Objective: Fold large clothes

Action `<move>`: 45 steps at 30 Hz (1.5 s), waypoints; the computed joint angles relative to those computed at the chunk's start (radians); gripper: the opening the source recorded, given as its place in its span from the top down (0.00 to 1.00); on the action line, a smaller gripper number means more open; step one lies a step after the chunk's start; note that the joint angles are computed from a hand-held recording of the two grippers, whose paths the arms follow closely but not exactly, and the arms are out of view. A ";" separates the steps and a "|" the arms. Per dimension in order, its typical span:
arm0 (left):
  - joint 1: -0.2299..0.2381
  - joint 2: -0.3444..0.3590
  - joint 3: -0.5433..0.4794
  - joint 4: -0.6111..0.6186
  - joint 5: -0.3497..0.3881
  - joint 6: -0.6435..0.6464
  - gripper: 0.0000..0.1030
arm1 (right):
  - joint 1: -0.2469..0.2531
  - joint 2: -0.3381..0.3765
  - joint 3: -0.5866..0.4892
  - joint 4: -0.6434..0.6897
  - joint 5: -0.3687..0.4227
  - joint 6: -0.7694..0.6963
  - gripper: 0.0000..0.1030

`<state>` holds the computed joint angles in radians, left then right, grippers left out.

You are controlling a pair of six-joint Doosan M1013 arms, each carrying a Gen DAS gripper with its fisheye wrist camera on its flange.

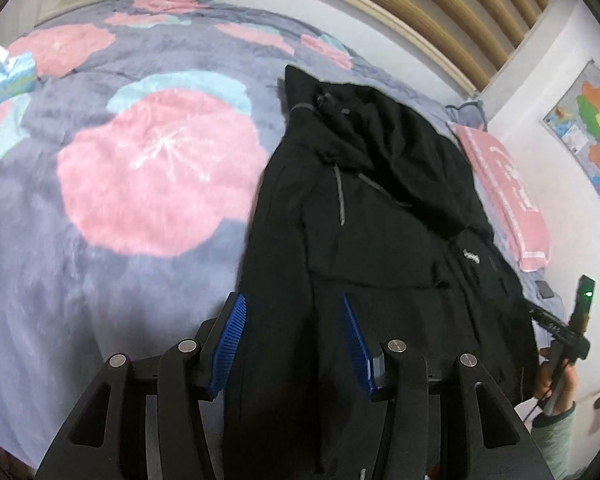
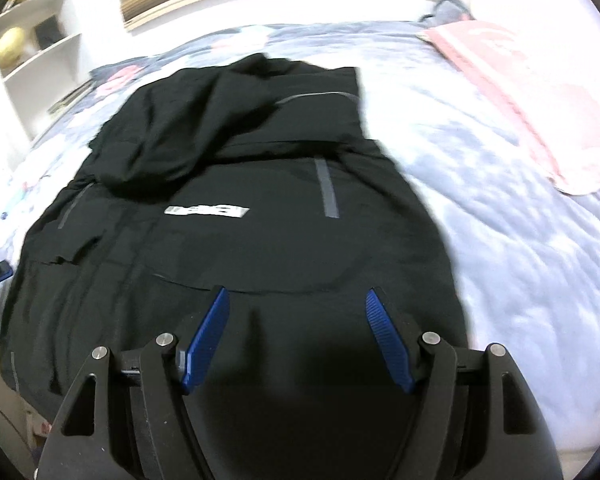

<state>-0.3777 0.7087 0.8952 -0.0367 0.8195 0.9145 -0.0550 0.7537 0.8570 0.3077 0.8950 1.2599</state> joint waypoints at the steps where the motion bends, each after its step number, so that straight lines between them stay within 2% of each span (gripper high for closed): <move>1: -0.003 0.010 -0.014 0.012 0.023 -0.011 0.51 | -0.006 -0.005 0.008 -0.010 -0.004 0.016 0.28; 4: -0.016 0.038 -0.057 0.086 0.097 -0.062 0.51 | -0.026 -0.019 0.032 -0.022 -0.009 0.058 0.28; 6: -0.017 0.043 -0.062 0.083 0.105 -0.061 0.51 | -0.041 -0.027 0.047 -0.013 -0.005 0.065 0.28; 9: -0.025 0.058 -0.089 0.107 0.137 -0.050 0.51 | -0.045 -0.040 0.070 -0.082 -0.016 0.118 0.28; 11: -0.019 0.059 -0.087 0.039 0.118 -0.002 0.51 | -0.053 -0.040 0.077 -0.097 -0.011 0.145 0.28; 12: -0.012 0.052 -0.073 -0.033 0.086 0.051 0.51 | -0.058 -0.039 0.077 -0.079 -0.003 0.141 0.28; 16: -0.002 0.025 -0.025 -0.170 -0.006 0.150 0.51 | -0.087 -0.017 0.059 0.068 0.080 0.093 0.28; 18: 0.004 0.008 0.014 -0.231 -0.070 0.179 0.51 | -0.092 -0.009 0.054 0.107 0.108 0.068 0.29; 21: 0.006 0.005 0.049 -0.243 -0.124 0.153 0.51 | -0.094 0.000 0.046 0.142 0.149 0.005 0.34; 25: -0.008 0.011 0.059 -0.171 -0.127 0.079 0.51 | -0.102 -0.004 0.052 0.165 0.188 -0.012 0.41; 27: -0.014 0.014 0.045 -0.168 -0.108 0.099 0.51 | -0.110 -0.010 0.060 0.194 0.214 -0.028 0.46; 31: -0.008 -0.007 0.068 -0.323 -0.134 0.222 0.51 | -0.123 -0.031 0.085 0.280 0.285 -0.106 0.49; 36: -0.011 -0.050 0.134 -0.488 -0.169 0.346 0.51 | -0.117 -0.073 0.141 0.373 0.334 -0.202 0.49; 39: -0.021 -0.064 0.163 -0.449 -0.140 0.323 0.51 | -0.098 -0.081 0.156 0.330 0.327 -0.219 0.50; 41: -0.021 -0.070 0.190 -0.465 -0.135 0.306 0.51 | -0.091 -0.067 0.149 0.317 0.329 -0.205 0.50; 43: -0.020 -0.080 0.219 -0.493 -0.165 0.314 0.51 | -0.093 -0.049 0.134 0.333 0.335 -0.173 0.61; 44: -0.024 -0.083 0.219 -0.463 -0.172 0.295 0.57 | -0.094 -0.046 0.131 0.330 0.331 -0.166 0.65; 45: -0.028 -0.085 0.217 -0.432 -0.174 0.276 0.64 | -0.094 -0.048 0.133 0.322 0.321 -0.158 0.76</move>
<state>-0.4057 0.6235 1.1118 -0.4683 0.6451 1.1907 -0.1493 0.7057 0.9902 0.6296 1.2161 1.1015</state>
